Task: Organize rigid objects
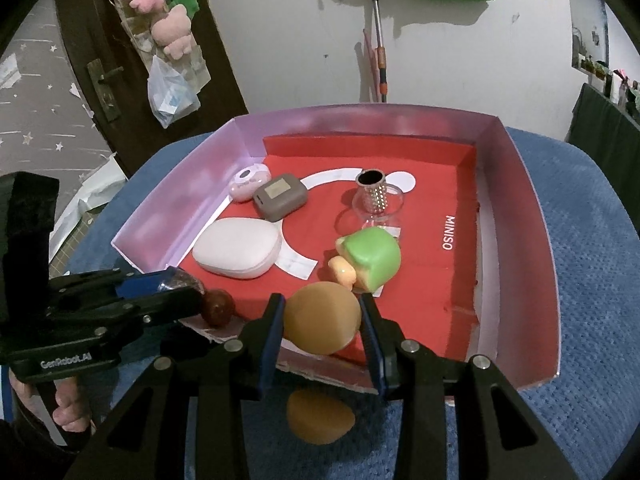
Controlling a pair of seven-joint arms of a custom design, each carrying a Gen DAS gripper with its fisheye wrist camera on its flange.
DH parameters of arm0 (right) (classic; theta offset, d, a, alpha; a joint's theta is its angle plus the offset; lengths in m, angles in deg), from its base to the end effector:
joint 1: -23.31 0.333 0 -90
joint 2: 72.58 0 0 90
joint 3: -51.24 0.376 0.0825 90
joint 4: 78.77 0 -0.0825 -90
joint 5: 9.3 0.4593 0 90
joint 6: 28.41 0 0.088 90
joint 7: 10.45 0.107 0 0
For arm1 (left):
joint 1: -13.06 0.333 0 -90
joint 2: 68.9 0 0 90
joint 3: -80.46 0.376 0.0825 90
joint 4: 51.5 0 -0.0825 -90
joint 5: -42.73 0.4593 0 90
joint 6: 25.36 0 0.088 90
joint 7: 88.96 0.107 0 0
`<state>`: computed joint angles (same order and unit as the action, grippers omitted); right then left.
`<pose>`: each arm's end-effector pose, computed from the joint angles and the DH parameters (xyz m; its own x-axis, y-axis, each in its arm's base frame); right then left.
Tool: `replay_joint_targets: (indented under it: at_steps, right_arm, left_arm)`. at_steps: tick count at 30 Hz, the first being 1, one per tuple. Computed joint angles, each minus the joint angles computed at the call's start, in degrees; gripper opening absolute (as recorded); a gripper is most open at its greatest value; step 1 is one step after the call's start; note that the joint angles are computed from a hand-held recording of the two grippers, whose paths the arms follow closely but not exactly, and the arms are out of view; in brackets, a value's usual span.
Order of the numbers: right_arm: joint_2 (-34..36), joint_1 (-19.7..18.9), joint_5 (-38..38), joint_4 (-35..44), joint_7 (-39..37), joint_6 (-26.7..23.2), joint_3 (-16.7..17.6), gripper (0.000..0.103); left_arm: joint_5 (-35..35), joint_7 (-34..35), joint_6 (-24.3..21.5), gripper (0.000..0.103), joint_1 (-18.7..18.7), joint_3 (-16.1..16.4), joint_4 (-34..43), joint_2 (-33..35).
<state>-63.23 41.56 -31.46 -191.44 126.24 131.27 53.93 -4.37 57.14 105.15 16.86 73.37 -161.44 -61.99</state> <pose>0.6565 0.2679 0.4835 -0.0670 -0.9796 -0.1893 -0.7751 0.1706 -0.6083 0.6863 -0.0543 0.4871 -0.5872 -0.7378 0.3331 -0.7462 0.3338 -0.5761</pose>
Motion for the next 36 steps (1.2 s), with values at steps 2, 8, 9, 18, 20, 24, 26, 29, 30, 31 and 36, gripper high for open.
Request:
replay_joint_targets:
  at_steps: [2,8,9,18,20,24,26,29,30,31,36]
  right_arm:
    - [0.24,0.0,0.04,0.13,-0.02,-0.13,-0.03,0.039]
    - [1.15,-0.11,1.01,0.76,-0.94,-0.24,0.11,0.039]
    - [1.38,-0.1,1.22,0.99,-1.19,-0.37,0.17,0.039]
    - [2.1,0.43,0.68,1.67,-0.86,-0.36,-0.29,0.039]
    - [2.25,0.51,0.35,1.71,-0.46,-0.12,-0.44,0.039]
    - [2.49,0.83,-0.78,1.88,0.56,-0.34,-0.75,0.039]
    - [2.61,0.8,-1.03,1.92,0.96,0.05,-0.82,0.039]
    - [2.69,0.86,-1.51,1.98,1.53,0.25,-0.95,0.039]
    - [2.67,0.76,-1.28,1.92,1.32,0.28,-0.81,0.039]
    - [2.73,0.66,-1.03,1.95,1.04,0.28,-0.67,0.039]
    - [2.91,0.44,-0.11,2.12,-0.26,-0.09,-0.41,0.039]
  left_arm:
    - [-0.02,-0.5,0.35,0.034,-0.04,0.02,0.29,0.32]
    - [-1.09,-0.44,1.79,0.034,-0.01,-0.42,0.85,1.05]
    - [-1.11,-0.24,2.51,0.034,-0.13,-0.51,0.66,0.97]
    - [-1.58,-0.32,5.42,0.034,-0.53,-1.02,1.67,2.18]
    - [-1.82,-1.15,5.48,0.034,-0.42,-1.12,2.69,3.11]
    - [-0.92,-3.37,7.39,0.033,-0.39,-1.4,4.47,4.72]
    - [-0.89,-4.04,6.91,0.033,0.0,-1.63,5.33,5.36]
    - [-0.14,-4.56,6.1,0.033,0.37,-1.8,5.29,5.24]
    - [0.41,-4.88,5.08,0.033,0.51,-1.74,5.14,5.04]
    - [0.5,-5.06,3.3,0.033,0.84,-1.68,5.13,4.94]
    - [-0.95,-6.7,-4.2,0.033,2.49,-0.96,6.36,5.34]
